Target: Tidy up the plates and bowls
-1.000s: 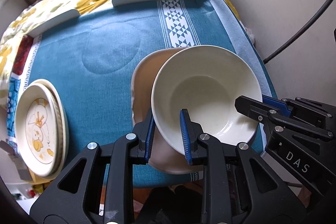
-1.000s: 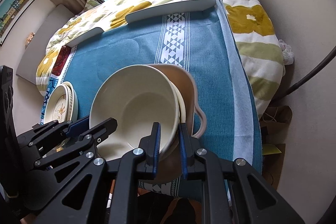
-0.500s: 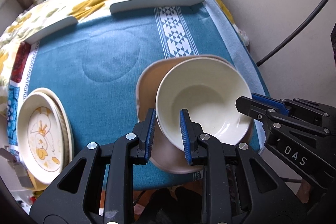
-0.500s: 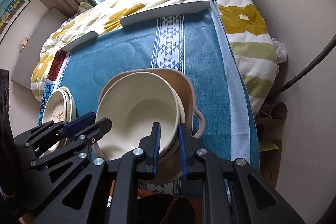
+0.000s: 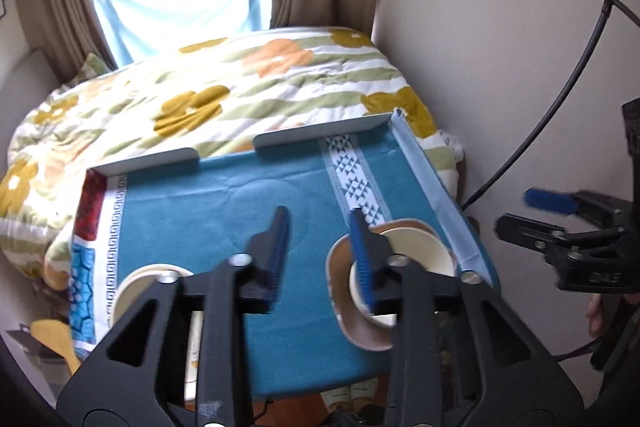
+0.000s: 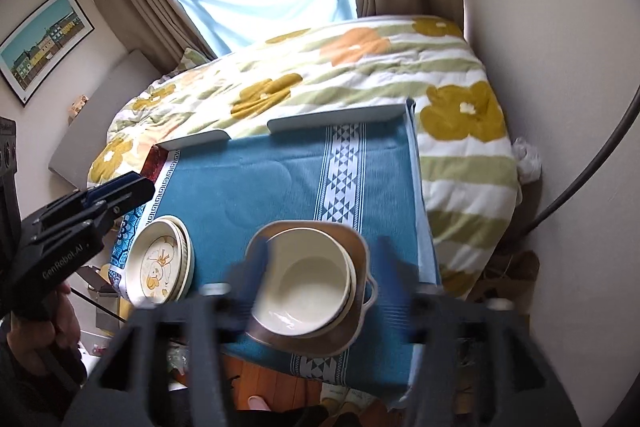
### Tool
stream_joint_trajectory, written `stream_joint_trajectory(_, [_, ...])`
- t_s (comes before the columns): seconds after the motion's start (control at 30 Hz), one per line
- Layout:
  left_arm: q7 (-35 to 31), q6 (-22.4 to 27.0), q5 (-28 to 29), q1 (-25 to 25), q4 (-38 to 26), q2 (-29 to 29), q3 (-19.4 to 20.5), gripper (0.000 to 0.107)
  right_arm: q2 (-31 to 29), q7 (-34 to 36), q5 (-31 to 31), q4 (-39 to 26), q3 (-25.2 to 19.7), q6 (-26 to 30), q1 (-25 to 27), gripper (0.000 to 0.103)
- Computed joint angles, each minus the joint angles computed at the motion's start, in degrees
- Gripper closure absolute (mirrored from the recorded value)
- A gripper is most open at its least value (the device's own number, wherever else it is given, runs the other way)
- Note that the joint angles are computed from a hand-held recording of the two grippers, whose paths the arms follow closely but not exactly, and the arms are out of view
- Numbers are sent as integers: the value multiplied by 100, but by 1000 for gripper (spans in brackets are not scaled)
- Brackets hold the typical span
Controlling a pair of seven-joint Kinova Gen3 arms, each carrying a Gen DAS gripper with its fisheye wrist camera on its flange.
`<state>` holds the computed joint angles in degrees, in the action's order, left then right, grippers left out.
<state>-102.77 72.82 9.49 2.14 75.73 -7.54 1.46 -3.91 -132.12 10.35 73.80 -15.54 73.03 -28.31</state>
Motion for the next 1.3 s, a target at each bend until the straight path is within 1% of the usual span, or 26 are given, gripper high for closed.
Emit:
stream_joint_trajectory(0.03, [53,-57,-153,1,40,-14,59,25,-48,-6,48,63,-22,-52,-13,16])
stream_joint_trajectory(0.07, [28,-206,-212,0,174,-114,54,4,-88,-23,115,124,-54,-100,-23,16])
stream_joint_trajectory(0.1, [-50,-324,-181,-76,291,-217,81,5,-132,-25,176,207,-83,-165,-27,16])
stream_joint_trajectory(0.17, [-256,-280,-215,25,370,-246,-44,5,-142,-16,350,233,-76,-81,-158,14])
stream_joint_trajectory(0.2, [-373,-118,-247,82,326,-198,-102,5,-84,93,358,137,-168,100,-83,11])
stream_joint_trajectory(0.27, [-711,197,-224,25,252,-119,-132,5,89,508,185,-88,-116,566,-85,11])
stream_joint_trajectory(0.33, [-981,486,-166,-7,246,-66,-192,5,188,667,264,-215,-102,972,-155,10])
stream_joint_trajectory(0.4, [-1216,775,-48,-62,212,66,-247,5,120,813,140,-104,3,1039,-175,10])
stream_joint_trajectory(0.43, [-1249,892,-18,-90,234,135,-236,5,84,917,24,-10,52,1020,-144,10])
stream_joint_trajectory(0.5, [-1239,1078,15,-130,297,287,-181,5,161,1018,-60,37,70,1202,-121,10])
stream_joint_trajectory(0.63, [-1106,1114,-100,-97,597,544,-2,6,500,1399,-522,55,247,1461,-33,12])
stream_joint_trajectory(0.67, [-1034,1134,-114,-83,649,634,28,10,600,1467,-548,46,268,1506,-39,14])
stream_joint_trajectory(0.7, [-975,1170,-107,-70,684,725,52,16,696,1581,-611,46,302,1525,-33,21])
stream_joint_trajectory(0.73, [-933,1196,-97,-51,719,797,78,18,795,1664,-672,38,329,1561,-35,28])
stream_joint_trajectory(0.77, [-893,1199,-122,-25,752,866,108,23,904,1745,-738,13,365,1611,-28,31])
stream_joint_trajectory(0.8, [-844,1180,-178,13,788,923,144,29,980,1811,-801,32,396,1610,-23,35])
stream_joint_trajectory(0.83, [-798,1191,-234,54,789,983,177,31,1032,1871,-874,68,424,1583,-14,40])
stream_joint_trajectory(0.9, [-820,1232,-104,34,780,1088,159,38,1080,2027,-1144,138,502,1445,83,42])
stream_joint_trajectory(0.93, [-809,1284,-57,23,745,1149,155,41,1113,2065,-1241,139,527,1422,115,45])
stream_joint_trajectory(0.97, [-777,1297,-78,44,717,1213,174,46,1161,2076,-1244,126,534,1431,107,47])
stream_joint_trajectory(1.07, [-719,1276,-127,111,694,1346,224,58,1269,2186,-1388,180,564,1337,142,56])
stream_joint_trajectory(1.1, [-701,1282,-116,128,688,1391,235,64,1291,2202,-1505,195,577,1286,175,64])
stream_joint_trajectory(1.13, [-689,1276,-98,140,682,1441,245,66,1298,2254,-1633,246,593,1209,227,71])
stream_joint_trajectory(1.2, [-701,1237,-31,149,713,1482,256,76,1307,2248,-1648,321,590,1119,216,74])
stream_joint_trajectory(1.23, [-693,1172,-32,174,755,1483,270,78,1273,2279,-1692,397,590,1022,232,77])
stream_joint_trajectory(1.3, [-755,1037,66,182,865,1475,284,83,1204,2280,-1806,554,599,831,275,79])
